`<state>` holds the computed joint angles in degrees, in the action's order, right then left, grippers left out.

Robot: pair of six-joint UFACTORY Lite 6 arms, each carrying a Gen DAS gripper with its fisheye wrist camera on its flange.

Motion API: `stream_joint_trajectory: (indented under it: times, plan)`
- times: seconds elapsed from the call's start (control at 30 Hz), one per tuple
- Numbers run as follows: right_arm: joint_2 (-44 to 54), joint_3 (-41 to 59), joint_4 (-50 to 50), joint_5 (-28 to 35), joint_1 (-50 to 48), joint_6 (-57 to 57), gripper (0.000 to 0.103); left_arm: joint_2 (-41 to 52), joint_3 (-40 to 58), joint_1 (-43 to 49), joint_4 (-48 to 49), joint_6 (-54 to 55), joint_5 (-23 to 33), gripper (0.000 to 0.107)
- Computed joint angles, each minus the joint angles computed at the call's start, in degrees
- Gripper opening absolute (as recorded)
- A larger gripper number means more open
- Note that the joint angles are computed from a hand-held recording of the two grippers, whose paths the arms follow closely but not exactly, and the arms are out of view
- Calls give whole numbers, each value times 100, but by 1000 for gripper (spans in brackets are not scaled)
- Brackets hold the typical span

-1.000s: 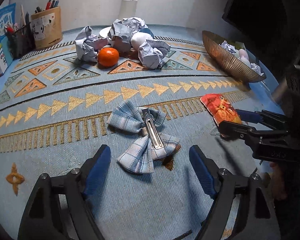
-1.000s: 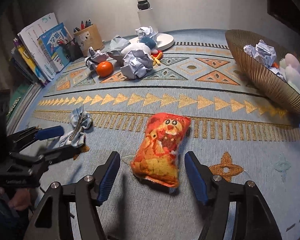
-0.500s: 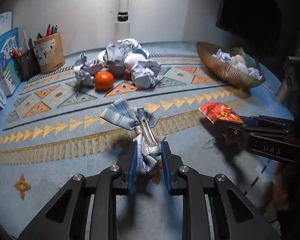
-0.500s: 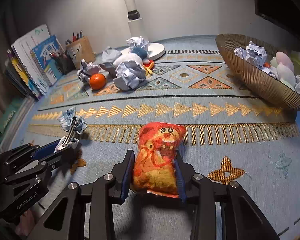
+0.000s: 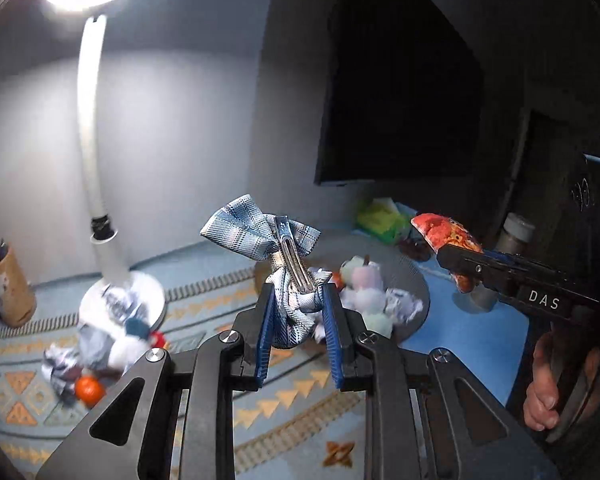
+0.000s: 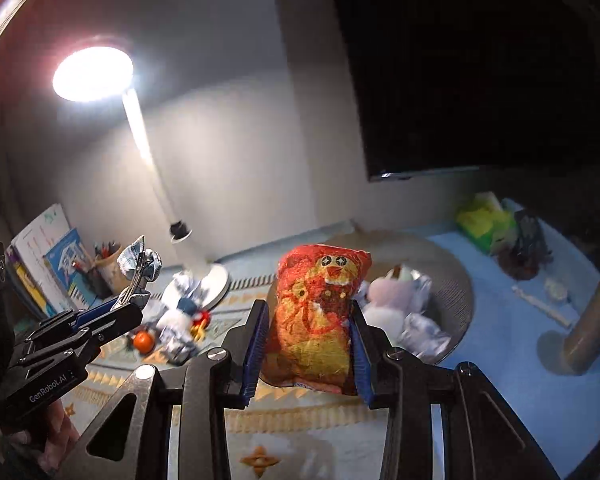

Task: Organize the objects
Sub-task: 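Carry the bow clip and chip bag into the bowl and release both, then move both tools back toward the paper balls near the lamp base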

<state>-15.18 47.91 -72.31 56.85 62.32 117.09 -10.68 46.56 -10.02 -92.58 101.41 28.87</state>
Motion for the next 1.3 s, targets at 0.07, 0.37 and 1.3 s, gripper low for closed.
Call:
stream_joint_trajectory:
  times: [0.07, 0.37, 1.3]
  plan:
    - [-307, -84, -24, -286, -604, -304, 37, 700, 746, -548, -213, -27, -287, 20]
    - [934, 427, -292, -3338, -3767, -484, 37, 4424, 4508, -1305, 1879, -2493, -660, 22]
    - [2633, 2754, 568, -2113, -168, -750, 88, -96, 623, 4399, 2067, -858, 2715, 102]
